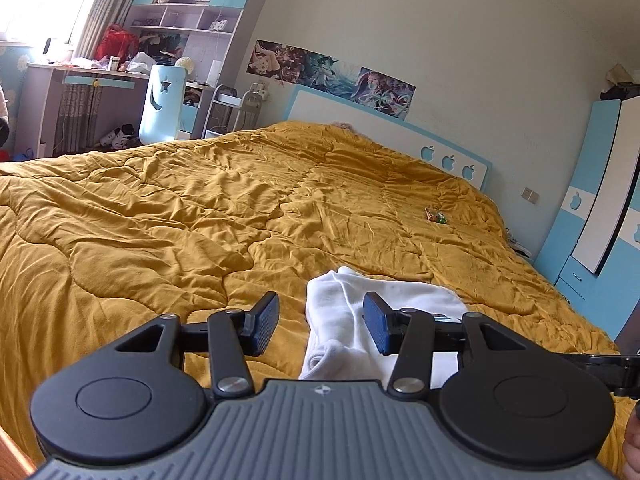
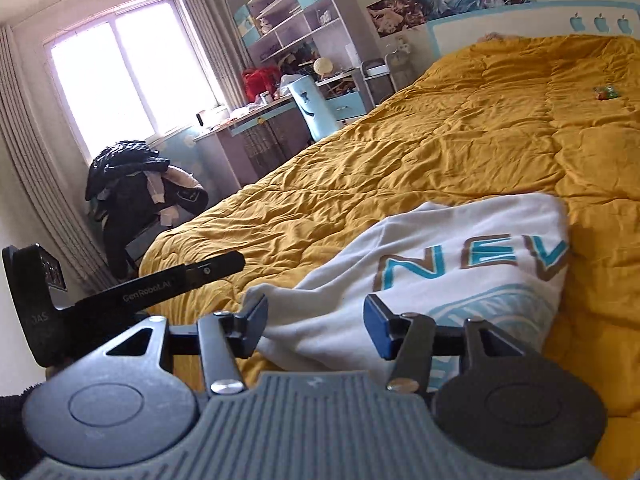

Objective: Fold small clothes

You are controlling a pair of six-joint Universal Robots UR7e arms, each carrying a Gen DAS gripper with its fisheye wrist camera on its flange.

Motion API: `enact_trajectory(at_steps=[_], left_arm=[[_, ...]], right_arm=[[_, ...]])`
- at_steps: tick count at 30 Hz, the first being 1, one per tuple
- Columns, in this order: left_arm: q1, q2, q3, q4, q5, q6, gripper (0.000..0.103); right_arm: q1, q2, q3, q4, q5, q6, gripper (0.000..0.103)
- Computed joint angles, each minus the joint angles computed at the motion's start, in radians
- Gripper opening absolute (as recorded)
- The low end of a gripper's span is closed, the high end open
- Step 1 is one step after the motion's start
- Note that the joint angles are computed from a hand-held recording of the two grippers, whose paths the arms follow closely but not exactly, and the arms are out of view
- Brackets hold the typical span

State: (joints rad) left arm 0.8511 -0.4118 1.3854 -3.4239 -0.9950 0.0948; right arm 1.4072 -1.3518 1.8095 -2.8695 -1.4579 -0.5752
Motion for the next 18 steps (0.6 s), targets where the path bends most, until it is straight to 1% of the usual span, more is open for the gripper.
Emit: enact_trajectory(at_steps=[4,6,8,9,11,13,14,16,17,18], left_arm=[[-0.009,0.008,-0.023,0.064,-0.019,0.009,0.056],[-0.015,0.011,-0.042,0.127,-0.023,0.005,0.056],[-0.025,0.017,-0.072,0.222,-0.003,-0.013,0.056],[-0.030,0.021,-0.088,0.267,0.014,-0.022,0.056],[-0.036,0.032,-0.117,0.345,0.029,-0.038,0.056],[-0.037,0.042,-0.145,0.433,0.042,-0.062,0.056],[-0.037,0.046,-0.157,0.471,0.049,-0.075,0.056],[-0.037,0.055,-0.193,0.603,0.070,-0.135,0.055],[-0.036,0.055,-0.202,0.647,0.071,-0.158,0.055],[-0.035,0.056,-0.203,0.661,0.075,-0.167,0.055]], right_arm=[[0.030,-0.011,0.007,-0.038,-0.230,0.055,0.053],[0.026,-0.021,0.016,-0.047,-0.243,0.057,0.054],[0.027,-0.028,0.021,-0.050,-0.276,0.056,0.057],[0.033,-0.024,0.021,-0.060,-0.307,0.049,0.060],[0.048,-0.001,0.019,-0.097,-0.397,0.018,0.064],[0.050,0.019,0.013,-0.104,-0.454,0.013,0.064],[0.044,0.024,0.011,-0.100,-0.465,0.025,0.064],[0.025,0.030,0.017,-0.123,-0.453,0.054,0.057],[0.012,0.024,0.021,-0.116,-0.421,0.067,0.043],[0.000,0.017,0.024,-0.101,-0.390,0.076,0.034]])
